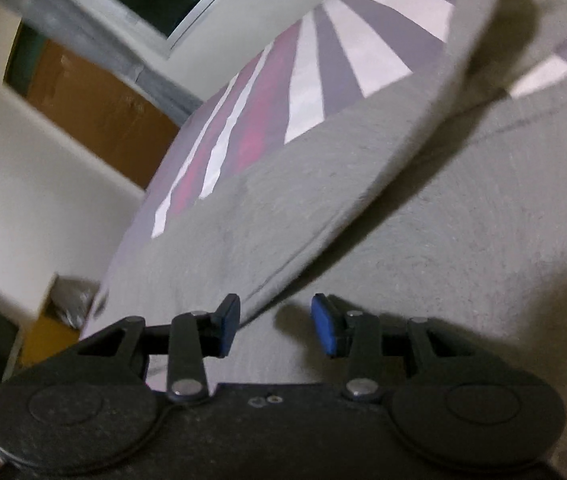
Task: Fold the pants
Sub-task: 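Lift the leg ends with both grippers and fold them over toward the waistband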
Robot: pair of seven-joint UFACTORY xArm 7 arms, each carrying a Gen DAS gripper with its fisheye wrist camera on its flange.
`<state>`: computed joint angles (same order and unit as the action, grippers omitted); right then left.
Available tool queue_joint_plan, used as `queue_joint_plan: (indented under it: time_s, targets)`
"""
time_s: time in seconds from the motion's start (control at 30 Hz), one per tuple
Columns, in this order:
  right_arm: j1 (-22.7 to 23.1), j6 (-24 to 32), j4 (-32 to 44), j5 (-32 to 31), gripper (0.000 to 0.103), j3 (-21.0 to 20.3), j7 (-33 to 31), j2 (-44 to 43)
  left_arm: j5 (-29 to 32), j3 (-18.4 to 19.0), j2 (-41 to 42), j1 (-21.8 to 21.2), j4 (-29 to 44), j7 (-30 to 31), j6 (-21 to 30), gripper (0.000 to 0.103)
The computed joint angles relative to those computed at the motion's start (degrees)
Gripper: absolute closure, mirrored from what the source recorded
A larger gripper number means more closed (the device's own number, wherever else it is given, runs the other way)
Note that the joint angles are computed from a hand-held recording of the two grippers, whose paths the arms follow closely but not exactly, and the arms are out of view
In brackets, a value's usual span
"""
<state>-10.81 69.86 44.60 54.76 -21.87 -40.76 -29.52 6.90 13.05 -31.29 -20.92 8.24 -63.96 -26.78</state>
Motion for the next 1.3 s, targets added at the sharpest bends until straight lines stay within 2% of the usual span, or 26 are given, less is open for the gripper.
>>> queue_joint_plan:
  time_s: [0.1,0.17,0.27,0.33,0.43,0.5,0.6,0.7,0.77,0.8,0.83,0.87,0.9,0.97,1.03,1.1,1.17,1.2,1.27,1.3]
  targets:
    - [0.22,-0.96,-0.07,2.81,0.063,-0.26,0.15,2.0,-1.03,-0.98,4.84,0.26,-0.89,-2.63,-6.74,0.065]
    - [0.2,-2.29,0.47,3.84,0.065,0.58,0.56,3.31,-3.06,-5.52,5.07,2.88,-0.81,-3.28,-6.16,0.066]
    - [0.09,-3.43,1.93,3.91,0.067,2.0,2.28,4.35,-11.22,-17.48,1.4,9.85,-0.81,0.2,-0.28,0.065]
    - [0.18,-3.06,2.49,3.11,0.066,2.32,2.29,4.11,-15.41,-23.8,-2.13,13.35,-1.38,1.53,3.67,0.065]
    - [0.93,-2.58,3.59,2.52,0.065,2.99,2.54,4.07,-16.51,-25.76,-3.89,14.67,0.24,2.68,9.9,0.065]
    - [1.07,-1.83,3.83,2.52,0.065,2.63,2.93,4.12,-16.06,-24.92,-2.92,15.1,2.6,3.46,12.38,0.065]
    - [1.1,-1.13,4.18,3.04,0.065,2.09,2.54,4.71,-14.88,-21.6,1.39,14.91,6.67,5.3,11.53,0.065]
    - [0.97,-1.13,4.51,3.98,0.066,2.22,2.82,5.82,-13.24,-14.17,5.18,9.42,7.94,5.68,8.22,0.065]
    - [0.77,-1.58,4.93,4.65,0.066,2.56,3.2,6.67,-12.47,-11.08,7.13,7.21,8.9,5.17,7.33,0.066]
    - [0.7,-2.05,5.17,4.86,0.068,2.98,3.69,7.02,-11.56,-11.32,6.66,7.89,8.98,4.74,7.96,0.071]
    - [0.49,-2.33,5.3,4.64,0.079,3.25,4.14,7.25,-12.87,-13.95,6.04,10.48,9.91,6.71,10.26,0.08]
    - [0.33,-2.94,5.72,3.71,0.091,3.88,4.47,7.36,-12.7,-14.58,5.27,11.56,10.47,7.87,11.23,0.083]
    - [0.41,-2.98,6.16,3.18,0.097,4.06,3.79,7.11,-12.23,-13.51,4.55,10.92,10.75,8.67,10.65,0.083]
    - [0.84,-1.78,5.85,5.19,0.097,2.68,-0.13,4.25,-10.12,-10.23,2.73,8.72,12.09,11.28,11.51,0.084]
    - [0.83,-0.99,4.98,5.43,0.097,1.42,-3.04,0.11,-9.35,-8.44,-1.24,7.14,12.07,13.66,15.27,0.084]
    - [0.69,0.75,3.32,4.54,0.097,-0.57,-4.04,-3.84,-9.53,-8.13,-4.88,6.8,11.17,16.12,20.82,0.084]
    - [-0.08,2.34,0.45,0.76,0.097,-1.71,-4.53,-7.44,-10.0,-8.48,-6.13,7.98,10.58,18.21,27.6,0.084]
    - [-0.48,2.89,-1.49,-2.07,0.097,-1.64,-4.8,-8.75,-10.82,-8.08,-5.4,7.85,9.71,18.81,28.66,0.084]
    - [-1.96,3.44,-4.19,-7.97,0.097,0.56,-3.72,-8.62,-14.69,-4.94,-5.17,4.6,7.29,19.37,24.46,0.084]
    - [-1.12,2.25,-5.73,-8.19,0.098,-0.23,-3.13,-9.29,-15.64,-5.5,-5.18,4.9,7.21,19.36,24.0,0.084]
